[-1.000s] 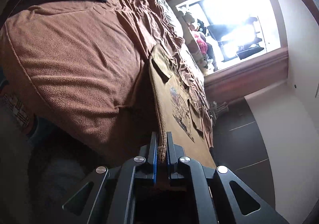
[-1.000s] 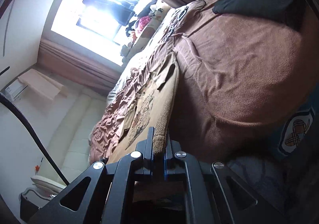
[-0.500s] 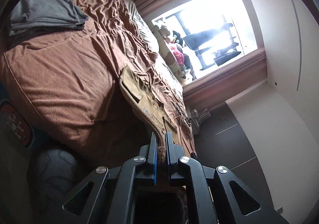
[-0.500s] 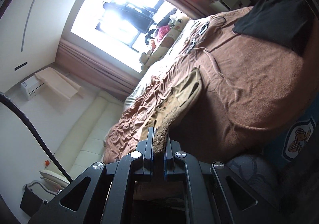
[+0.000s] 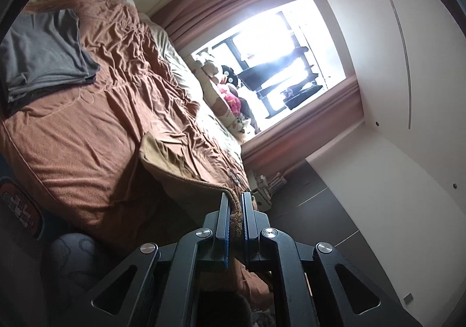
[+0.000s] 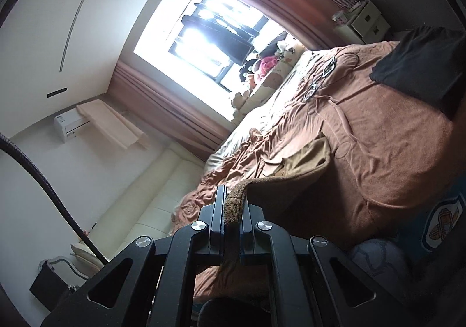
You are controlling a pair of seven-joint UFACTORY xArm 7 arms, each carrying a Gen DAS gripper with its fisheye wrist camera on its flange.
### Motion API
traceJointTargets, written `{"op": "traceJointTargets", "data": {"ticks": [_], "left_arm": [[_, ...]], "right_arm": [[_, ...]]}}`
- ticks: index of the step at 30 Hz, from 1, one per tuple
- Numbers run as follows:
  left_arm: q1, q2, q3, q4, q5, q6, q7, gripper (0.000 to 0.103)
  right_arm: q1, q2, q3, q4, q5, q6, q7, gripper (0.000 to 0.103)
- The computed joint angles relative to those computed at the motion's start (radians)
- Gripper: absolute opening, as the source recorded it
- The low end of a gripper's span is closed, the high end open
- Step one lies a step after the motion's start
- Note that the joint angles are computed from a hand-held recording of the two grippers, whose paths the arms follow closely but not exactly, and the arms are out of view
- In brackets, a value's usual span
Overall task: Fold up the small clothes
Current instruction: 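Lift the hem with both grippers and fold it toward the collar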
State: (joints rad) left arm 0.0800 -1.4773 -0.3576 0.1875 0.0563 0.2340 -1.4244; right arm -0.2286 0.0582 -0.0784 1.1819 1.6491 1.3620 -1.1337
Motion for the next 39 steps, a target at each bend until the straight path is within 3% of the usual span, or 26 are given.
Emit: {"op": "traceJointTargets", "data": {"ticks": [9, 17, 22, 27, 37, 39], "left_arm": [[0.028, 0.059, 0.010, 0.019, 0.005, -0.043, 0.019, 0.007], [0.083, 0.321, 0.093, 0.041, -0.015, -0.236, 0.109, 0.007], [0.107, 0.525, 0.155, 0.100, -0.051, -0.344, 0.204, 0.007], [0.082, 0.724, 0.233, 0.175, -0.090, -0.414, 0.300, 0.007], [-0.048, 1.041, 0.429, 0.347, -0.164, -0.449, 0.457, 0.007], [-0.107, 1.088, 0.497, 0.375, -0.172, -0.453, 0.478, 0.007]], "right_arm": [[0.016, 0.056, 0.026, 0.026, 0.039, -0.032, -0.054, 0.003], [0.034, 0.164, 0.083, 0.164, 0.005, -0.132, 0.009, 0.003], [0.058, 0.270, 0.143, 0.322, -0.029, -0.224, 0.091, 0.003], [0.074, 0.391, 0.207, 0.504, -0.102, -0.306, 0.189, 0.003], [0.155, 0.694, 0.281, 0.962, -0.356, -0.415, 0.482, 0.003], [0.177, 0.759, 0.284, 1.068, -0.418, -0.417, 0.551, 0.003]]}}
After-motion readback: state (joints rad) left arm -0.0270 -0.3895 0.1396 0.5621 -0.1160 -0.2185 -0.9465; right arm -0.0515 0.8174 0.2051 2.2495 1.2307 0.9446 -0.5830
